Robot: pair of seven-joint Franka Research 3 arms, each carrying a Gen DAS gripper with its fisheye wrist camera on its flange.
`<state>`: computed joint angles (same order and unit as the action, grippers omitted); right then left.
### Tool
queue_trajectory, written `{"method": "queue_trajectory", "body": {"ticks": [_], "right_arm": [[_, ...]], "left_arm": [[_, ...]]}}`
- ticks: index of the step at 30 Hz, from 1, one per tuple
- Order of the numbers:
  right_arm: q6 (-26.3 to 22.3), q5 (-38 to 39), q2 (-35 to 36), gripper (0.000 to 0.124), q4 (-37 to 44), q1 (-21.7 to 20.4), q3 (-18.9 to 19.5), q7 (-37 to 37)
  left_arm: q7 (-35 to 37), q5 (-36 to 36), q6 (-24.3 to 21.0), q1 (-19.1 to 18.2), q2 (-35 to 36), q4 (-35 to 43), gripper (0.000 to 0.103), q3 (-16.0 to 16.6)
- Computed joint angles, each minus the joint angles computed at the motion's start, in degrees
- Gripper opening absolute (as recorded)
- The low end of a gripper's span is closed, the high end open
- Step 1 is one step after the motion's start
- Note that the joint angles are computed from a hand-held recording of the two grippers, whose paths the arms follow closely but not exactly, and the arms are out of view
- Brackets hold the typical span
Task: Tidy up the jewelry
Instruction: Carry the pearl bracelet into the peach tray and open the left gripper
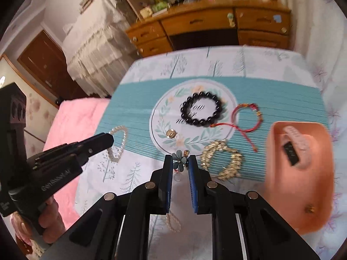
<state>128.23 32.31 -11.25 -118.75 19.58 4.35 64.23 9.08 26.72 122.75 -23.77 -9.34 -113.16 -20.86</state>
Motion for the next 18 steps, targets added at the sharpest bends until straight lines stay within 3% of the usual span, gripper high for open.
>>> {"method": "queue_trajectory", "body": {"ticks": [7, 13, 18], "right_arm": [[-0.77, 1.82, -7.88, 0.014, -3.73, -3.29, -4.09, -3.20], [-2.24, 1.07, -10.44, 0.015, -4.78, -7.91, -7.67, -4.81], [-4.29, 0.02, -9.19, 0.015, -5.05, -11.49, -9.72, -6.92]], "left_arm": [[2.41, 7.04, -4.29, -4.01, 10.99, 17.06, 0.005, -2.13], [6.52, 11.65, -8.65, -11.60, 24.91, 35.13, 0.005, -0.04], [12.01, 10.61, -11.67, -17.24, 37.52, 51.32, 0.005, 2.80]]}}
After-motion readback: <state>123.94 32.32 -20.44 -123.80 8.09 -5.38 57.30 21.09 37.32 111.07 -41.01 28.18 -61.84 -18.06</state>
